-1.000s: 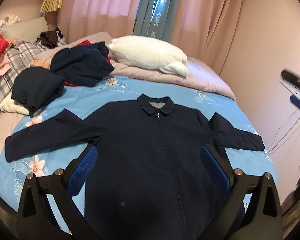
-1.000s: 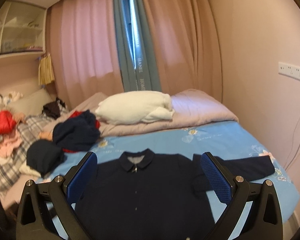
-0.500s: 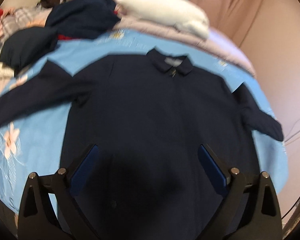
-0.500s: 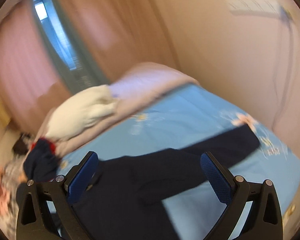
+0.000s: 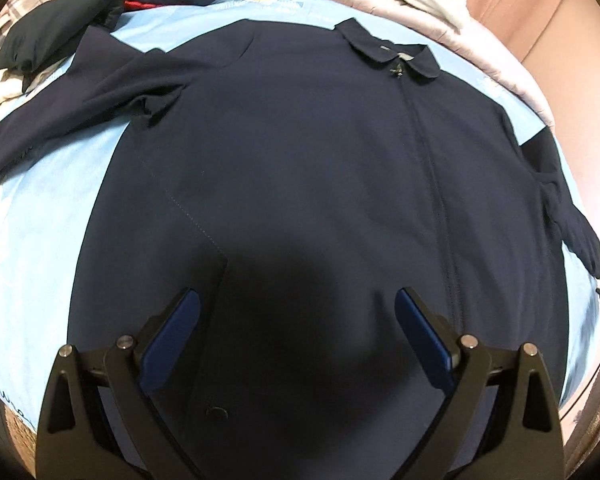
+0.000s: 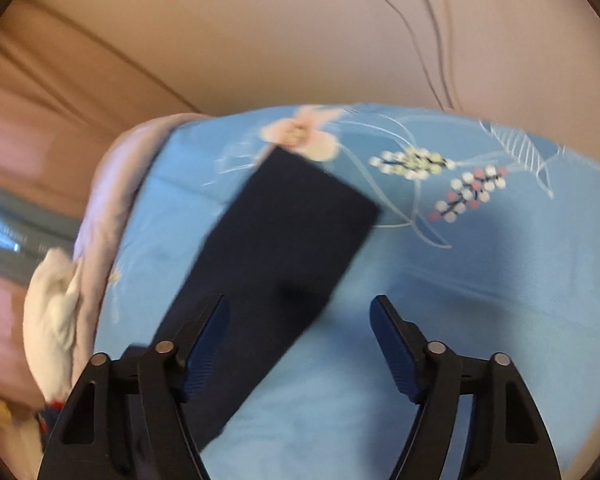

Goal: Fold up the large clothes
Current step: 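Lower the right tool onto a jacket sleeve cuff and close it, then lift the held sleeve and fold it across the jacket body, release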

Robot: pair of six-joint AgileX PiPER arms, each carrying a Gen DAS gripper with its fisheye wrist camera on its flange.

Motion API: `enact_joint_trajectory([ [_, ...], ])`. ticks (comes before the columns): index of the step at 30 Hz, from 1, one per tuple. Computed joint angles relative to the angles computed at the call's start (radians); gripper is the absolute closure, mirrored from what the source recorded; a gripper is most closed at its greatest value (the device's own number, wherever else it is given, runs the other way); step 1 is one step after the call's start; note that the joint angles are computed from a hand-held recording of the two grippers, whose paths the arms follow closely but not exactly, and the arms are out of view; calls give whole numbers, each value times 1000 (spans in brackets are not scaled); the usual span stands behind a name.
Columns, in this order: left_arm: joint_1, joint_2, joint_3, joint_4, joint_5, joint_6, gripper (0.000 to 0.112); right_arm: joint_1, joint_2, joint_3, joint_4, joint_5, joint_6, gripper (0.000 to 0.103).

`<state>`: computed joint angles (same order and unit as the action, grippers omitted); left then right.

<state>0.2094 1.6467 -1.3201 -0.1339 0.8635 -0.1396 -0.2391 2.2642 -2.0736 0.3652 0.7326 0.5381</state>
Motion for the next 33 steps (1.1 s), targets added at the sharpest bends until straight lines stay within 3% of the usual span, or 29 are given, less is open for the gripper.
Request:
enact_joint_trajectory([
  [3,12,22,-14,-16,11,13,15,0,42,-37,-19,-23,52,33],
  [7,38,53,-16,-71,17,35,14,-35,96,-58,177,-121,-71,33],
  [8,37,53,-14,-73,11,31,14,-44,124,-88,259,-129,-115,37],
  [10,38,49,-5,-78,-7,32,13,-51,162,-130,304,-128,-133,58],
  [11,38,51,-7,-78,-5,31,13,-51,179,-162,267,-110,-93,77],
  [12,38,56,-13,-78,2,28,13,-46,190,-192,214,-93,-44,90],
  [14,42,62,-21,-84,6,19,13,-42,146,-131,206,-141,-67,95],
  [17,55,77,-31,-107,1,13,12,-54,-4,133,287,-347,-189,96],
  [19,60,73,-26,-111,-3,20,12,-69,-23,172,319,-349,-186,96],
  [22,71,63,-29,-116,14,27,14,-54,-15,108,96,-279,-23,96],
  [26,121,39,-53,-192,56,63,16,21,-76,29,-254,-249,202,96],
  [30,153,-40,-59,-138,33,50,16,97,-131,-113,-448,-151,227,96],
  [33,172,-85,-88,-65,45,37,15,192,-132,-312,-533,-70,170,96],
])
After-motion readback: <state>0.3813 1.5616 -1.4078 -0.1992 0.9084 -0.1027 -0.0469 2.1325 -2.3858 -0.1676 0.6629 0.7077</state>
